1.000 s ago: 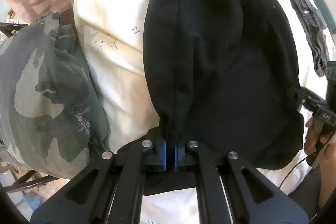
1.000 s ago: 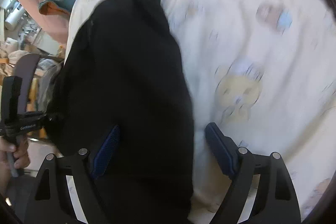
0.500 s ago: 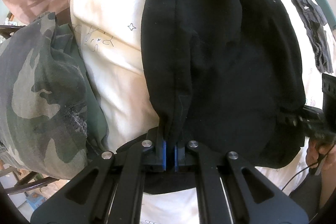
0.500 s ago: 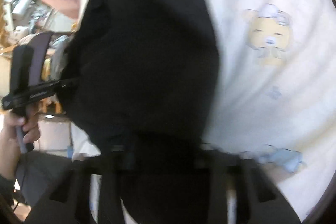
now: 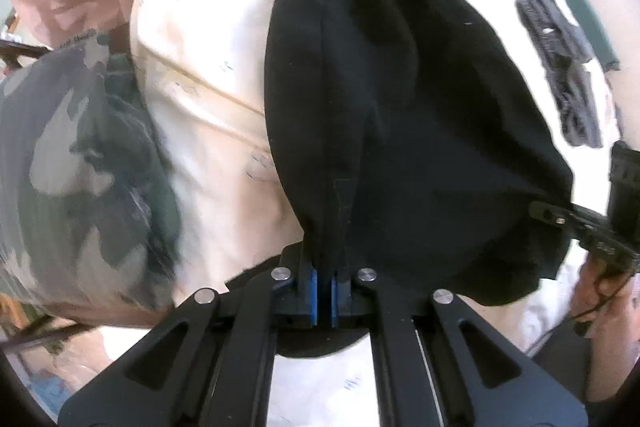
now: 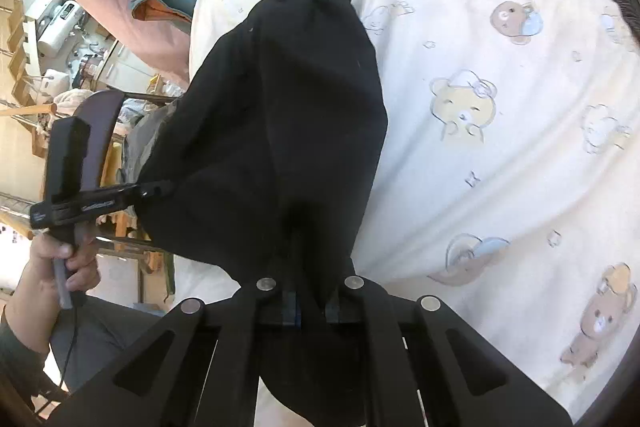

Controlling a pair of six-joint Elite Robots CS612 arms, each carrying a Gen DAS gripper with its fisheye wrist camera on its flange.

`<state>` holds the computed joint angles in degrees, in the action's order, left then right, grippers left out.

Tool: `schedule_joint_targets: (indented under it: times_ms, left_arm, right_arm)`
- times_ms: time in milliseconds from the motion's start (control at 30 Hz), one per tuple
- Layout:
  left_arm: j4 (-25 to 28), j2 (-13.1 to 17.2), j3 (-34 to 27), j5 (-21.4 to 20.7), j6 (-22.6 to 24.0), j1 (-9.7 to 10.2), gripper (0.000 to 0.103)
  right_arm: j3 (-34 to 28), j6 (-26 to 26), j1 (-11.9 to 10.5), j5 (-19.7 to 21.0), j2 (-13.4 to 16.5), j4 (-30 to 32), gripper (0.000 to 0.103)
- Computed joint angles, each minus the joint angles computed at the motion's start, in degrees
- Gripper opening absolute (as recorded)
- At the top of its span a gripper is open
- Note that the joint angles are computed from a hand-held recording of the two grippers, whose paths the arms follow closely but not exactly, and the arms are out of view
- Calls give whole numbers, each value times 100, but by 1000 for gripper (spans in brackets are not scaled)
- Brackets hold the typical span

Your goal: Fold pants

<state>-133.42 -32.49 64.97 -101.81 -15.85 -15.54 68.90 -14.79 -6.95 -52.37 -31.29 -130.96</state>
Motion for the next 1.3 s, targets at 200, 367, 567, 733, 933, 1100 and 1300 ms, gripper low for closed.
schedule_joint_targets:
  times_ms: [200, 367, 567, 733, 933, 1100, 1300]
  left_arm:
    - [-28, -193, 381, -85, -159, -78, 2]
    - [-241, -364, 748, -67, -275, -157, 2]
    - [-362, -531, 1195, -190, -613, -229, 2]
    - [-555, -754, 1668, -352, -693, -344, 2]
    - [-729, -1085, 2243, -621, -570, -425, 4]
    - [-396, -1059, 2148, -307, -448, -489, 6]
    - [-840, -1182, 2168, 730, -677, -628, 46]
  right_arm:
    - [352, 238, -80, 149, -190, -343, 4]
    - [712, 115, -82, 59, -448, -408, 3]
    - [993, 82, -85, -161, -611, -338, 3]
    - [1240, 139, -174, -226, -782, 26, 3]
    - [1274, 115, -248, -718, -926, 1274, 21]
    - [974, 607, -271, -954, -832, 1581, 62]
    - [1137, 421, -279, -1136, -1034, 425, 64]
